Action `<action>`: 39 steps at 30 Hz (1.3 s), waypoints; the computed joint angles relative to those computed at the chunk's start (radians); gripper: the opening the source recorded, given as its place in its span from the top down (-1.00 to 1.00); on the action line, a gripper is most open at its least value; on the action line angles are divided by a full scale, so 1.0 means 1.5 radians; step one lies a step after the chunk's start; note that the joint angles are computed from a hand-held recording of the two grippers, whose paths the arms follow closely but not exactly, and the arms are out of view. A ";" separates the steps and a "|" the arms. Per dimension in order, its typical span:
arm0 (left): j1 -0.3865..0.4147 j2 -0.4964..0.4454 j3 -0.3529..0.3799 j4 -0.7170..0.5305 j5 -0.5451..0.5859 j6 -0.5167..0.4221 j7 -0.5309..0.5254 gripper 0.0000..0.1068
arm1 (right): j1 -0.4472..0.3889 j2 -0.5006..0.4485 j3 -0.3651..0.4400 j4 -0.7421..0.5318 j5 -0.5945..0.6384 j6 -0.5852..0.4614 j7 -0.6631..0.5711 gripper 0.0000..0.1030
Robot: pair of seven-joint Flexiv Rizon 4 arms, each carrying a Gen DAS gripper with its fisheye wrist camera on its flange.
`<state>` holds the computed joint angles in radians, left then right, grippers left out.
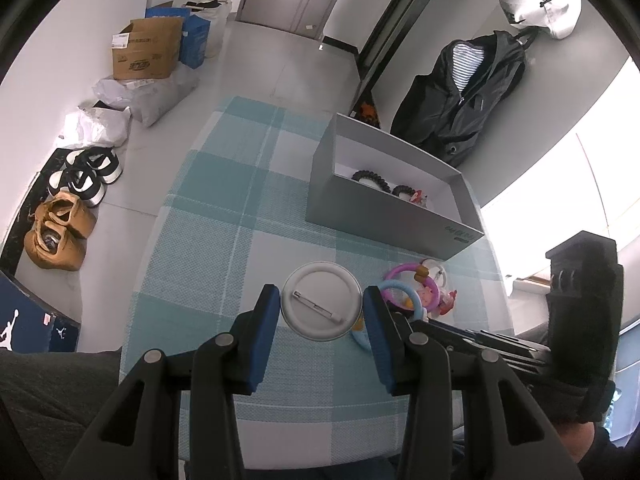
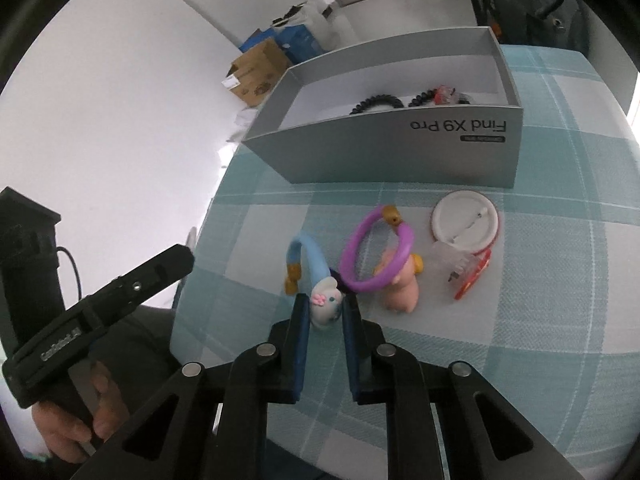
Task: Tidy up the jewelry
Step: 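Grasp the blue ring with the white bunny charm using the right gripper, then carry the white badge with the left gripper while the right gripper carries the blue ring into the gray box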
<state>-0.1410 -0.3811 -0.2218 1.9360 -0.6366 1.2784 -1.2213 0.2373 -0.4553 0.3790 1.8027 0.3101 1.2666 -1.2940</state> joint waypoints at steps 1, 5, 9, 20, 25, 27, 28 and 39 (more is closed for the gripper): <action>-0.002 -0.001 0.002 -0.001 0.004 -0.001 -0.003 0.30 | -0.003 0.001 0.004 0.001 0.004 0.002 -0.005 0.71; -0.007 -0.002 0.011 -0.003 0.021 0.000 -0.016 0.30 | -0.015 0.007 0.019 0.001 0.021 0.007 -0.031 0.71; -0.011 -0.003 0.018 -0.006 0.040 0.002 -0.032 0.30 | -0.021 0.014 0.029 0.002 0.041 0.023 -0.052 0.71; -0.025 -0.010 0.028 -0.041 0.099 0.002 -0.067 0.30 | -0.063 0.043 0.051 -0.005 0.119 0.062 -0.113 0.71; -0.029 -0.022 0.025 -0.076 0.116 -0.012 -0.072 0.30 | -0.078 0.054 0.047 -0.019 0.144 0.064 -0.138 0.71; -0.028 -0.030 0.022 -0.096 0.118 -0.025 -0.071 0.30 | -0.078 0.056 0.036 -0.027 0.147 0.071 -0.138 0.71; -0.025 -0.034 0.017 -0.104 0.115 -0.031 -0.066 0.30 | -0.077 0.057 0.031 -0.029 0.146 0.074 -0.137 0.71; 0.000 -0.126 -0.022 -0.263 0.053 -0.155 0.000 0.30 | -0.082 0.021 -0.015 -0.103 0.098 0.030 -0.103 0.71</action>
